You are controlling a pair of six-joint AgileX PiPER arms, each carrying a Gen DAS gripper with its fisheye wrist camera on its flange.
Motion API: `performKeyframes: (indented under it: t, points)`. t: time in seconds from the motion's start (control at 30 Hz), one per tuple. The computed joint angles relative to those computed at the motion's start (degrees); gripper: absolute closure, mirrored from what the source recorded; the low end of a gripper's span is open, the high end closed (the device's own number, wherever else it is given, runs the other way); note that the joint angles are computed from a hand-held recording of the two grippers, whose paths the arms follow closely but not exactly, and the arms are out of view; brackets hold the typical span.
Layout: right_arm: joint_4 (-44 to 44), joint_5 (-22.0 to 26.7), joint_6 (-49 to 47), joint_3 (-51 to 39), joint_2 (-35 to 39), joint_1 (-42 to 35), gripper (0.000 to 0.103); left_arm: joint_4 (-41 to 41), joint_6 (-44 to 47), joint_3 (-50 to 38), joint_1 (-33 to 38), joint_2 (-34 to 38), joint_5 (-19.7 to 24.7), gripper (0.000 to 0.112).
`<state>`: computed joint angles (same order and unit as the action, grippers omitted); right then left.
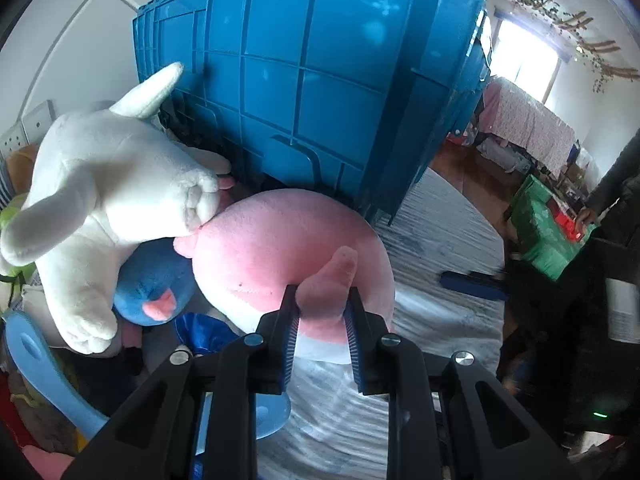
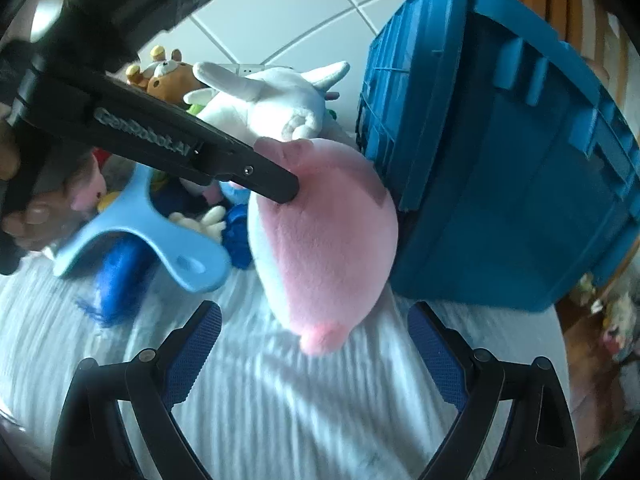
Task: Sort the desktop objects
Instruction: 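Close the right gripper on the large pink pig plush while the left gripper grips it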
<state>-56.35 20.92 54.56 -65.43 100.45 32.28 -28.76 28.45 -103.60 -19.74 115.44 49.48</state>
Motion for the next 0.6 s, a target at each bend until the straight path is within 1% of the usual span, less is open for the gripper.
performKeyframes:
  t: [0.03,0.1,0.13,0.17,0.23,0.27,0.33,0.37,0.4,0.47,0.53,0.57,0.6]
  points:
    - [1.00,-0.42,-1.44,-0.99,1.32,-0.74,0.008,-0.49,0.06,-0.50,0.32,0.26,0.69,0.090]
    - [8.43,-1.42,-9.19,-3.92,5.00,-3.10,0.008,-1.25,0.11,-1.14,0.87,0.55,1.70,0.090]
    - [10.50,-1.90,-11.28,-4.67,6.06,-3.80,0.008,-1.52,0.13,-1.26,1.09,0.57,2.01,0.090]
    - [13.39,-3.16,-14.03,-5.33,7.10,-4.73,0.008,-1.41,0.10,-1.20,1.07,0.59,1.89,0.090]
    - [16.10,-5.73,-16.56,-6.08,8.30,-5.75,0.008,-1.33,0.20,-1.07,0.99,0.53,1.85,0.090]
    - [14.97,-6.63,-15.61,-6.35,8.70,-5.84,0.008,-1.30,0.20,-1.14,0.92,0.59,1.92,0.090]
    - [9.75,-7.20,-11.50,-7.50,9.96,-5.49,0.008,-0.96,0.18,-1.25,0.80,0.65,1.82,0.090]
    - [9.42,-7.28,-11.46,-8.32,10.70,-5.48,0.008,-0.63,0.16,-1.25,0.75,0.63,1.63,0.090]
    - [10.87,-7.31,-12.70,-9.09,11.30,-5.58,0.008,-0.29,0.13,-1.24,0.70,0.62,1.44,0.090]
    - [11.44,-7.38,-12.41,-9.63,11.64,-5.45,0.012,-0.28,0.08,-1.02,0.86,0.58,0.94,0.090]
    - [11.44,-7.27,-11.63,-9.87,11.75,-5.25,0.022,-0.44,0.18,-0.20,0.66,0.26,0.08,0.090]
    - [11.59,-6.57,-11.45,-10.05,11.68,-5.02,0.024,-0.52,0.22,0.20,0.55,0.11,-0.35,0.090]
    - [14.03,-5.34,-13.57,-10.83,11.77,-4.78,0.027,-0.61,0.27,0.60,0.44,-0.04,-0.77,0.090]
